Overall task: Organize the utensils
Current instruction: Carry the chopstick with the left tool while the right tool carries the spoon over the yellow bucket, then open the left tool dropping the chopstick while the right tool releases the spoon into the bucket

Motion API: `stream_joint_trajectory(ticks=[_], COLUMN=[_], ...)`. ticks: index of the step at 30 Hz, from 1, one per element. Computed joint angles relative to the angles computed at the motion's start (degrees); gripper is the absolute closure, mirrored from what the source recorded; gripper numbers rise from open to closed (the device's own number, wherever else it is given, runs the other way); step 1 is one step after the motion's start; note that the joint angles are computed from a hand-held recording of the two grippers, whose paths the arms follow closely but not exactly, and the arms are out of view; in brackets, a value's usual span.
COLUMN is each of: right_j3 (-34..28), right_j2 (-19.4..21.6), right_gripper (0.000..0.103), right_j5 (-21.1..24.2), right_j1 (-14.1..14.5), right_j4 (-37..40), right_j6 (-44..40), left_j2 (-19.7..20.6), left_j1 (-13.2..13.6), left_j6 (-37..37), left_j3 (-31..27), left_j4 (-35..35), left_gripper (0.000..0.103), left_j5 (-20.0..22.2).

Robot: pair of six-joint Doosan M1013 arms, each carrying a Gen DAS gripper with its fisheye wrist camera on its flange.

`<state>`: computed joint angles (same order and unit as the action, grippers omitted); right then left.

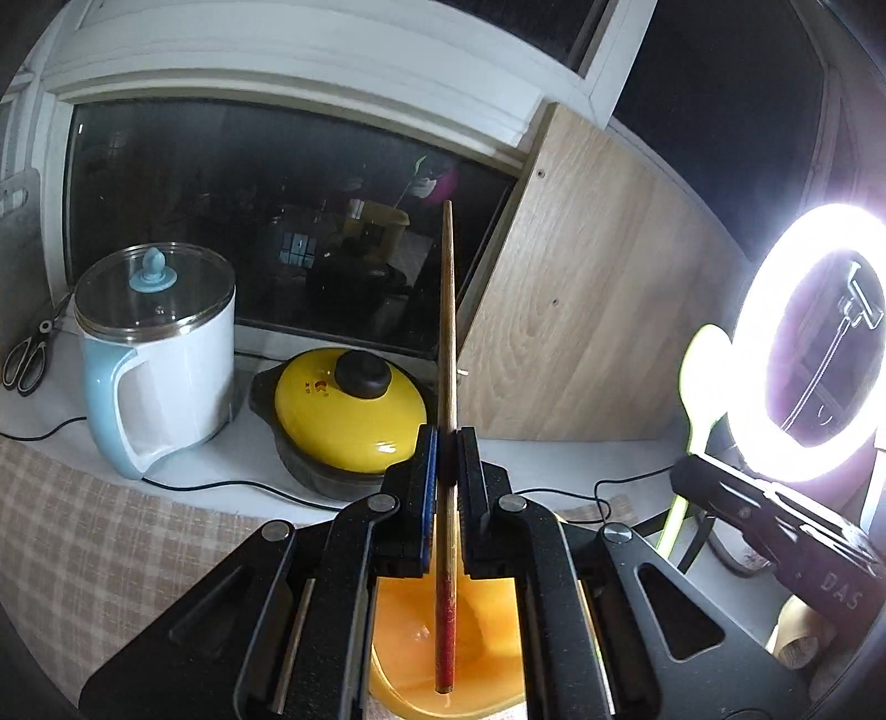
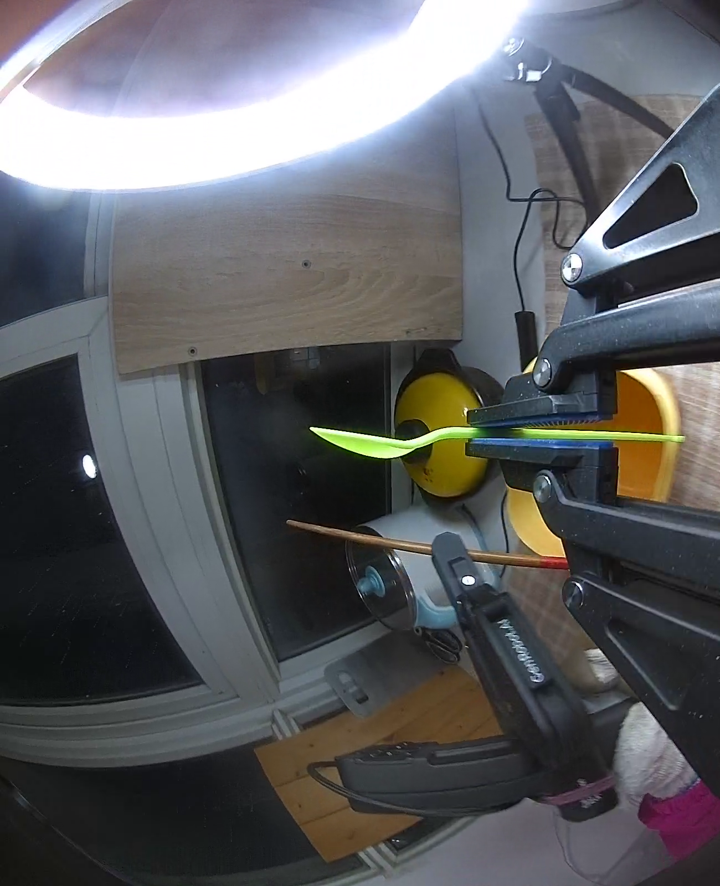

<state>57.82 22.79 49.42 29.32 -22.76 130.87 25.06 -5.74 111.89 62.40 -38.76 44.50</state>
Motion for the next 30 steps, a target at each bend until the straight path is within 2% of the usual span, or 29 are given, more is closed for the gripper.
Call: stream_joint_trajectory(ticks=[6, 12, 17, 30], right_j3=[-0.32, -1.70, -2.19, 4.21], right_j2=[0.95, 1.57, 2.71, -0.31], right_gripper=[0.102, 0.102, 0.102, 0.102], right_j5=[-0.33, -1.46, -0.11, -1.89], right_j1=[-1.10, -1.34, -1.02, -1.52], right_j4=[3.64, 1.69, 0.94, 6.52], right_j6=[-1.22, -0.39, -2.15, -3.35], left_j2=[0.56, 0.61, 0.28, -2.70], left_j1=[0.01, 0.09, 0.17, 0.68], left_j6=[0.14, -0.02, 0.35, 3.00], left_j3=[-0.18, -0.01, 0.82, 5.12], left_j4=[0.44, 0.25, 0.75, 2.04], left_gripper=[0.099, 0.099, 0.099, 0.099], left_j5=[1.25, 0.21, 0.00, -1.80])
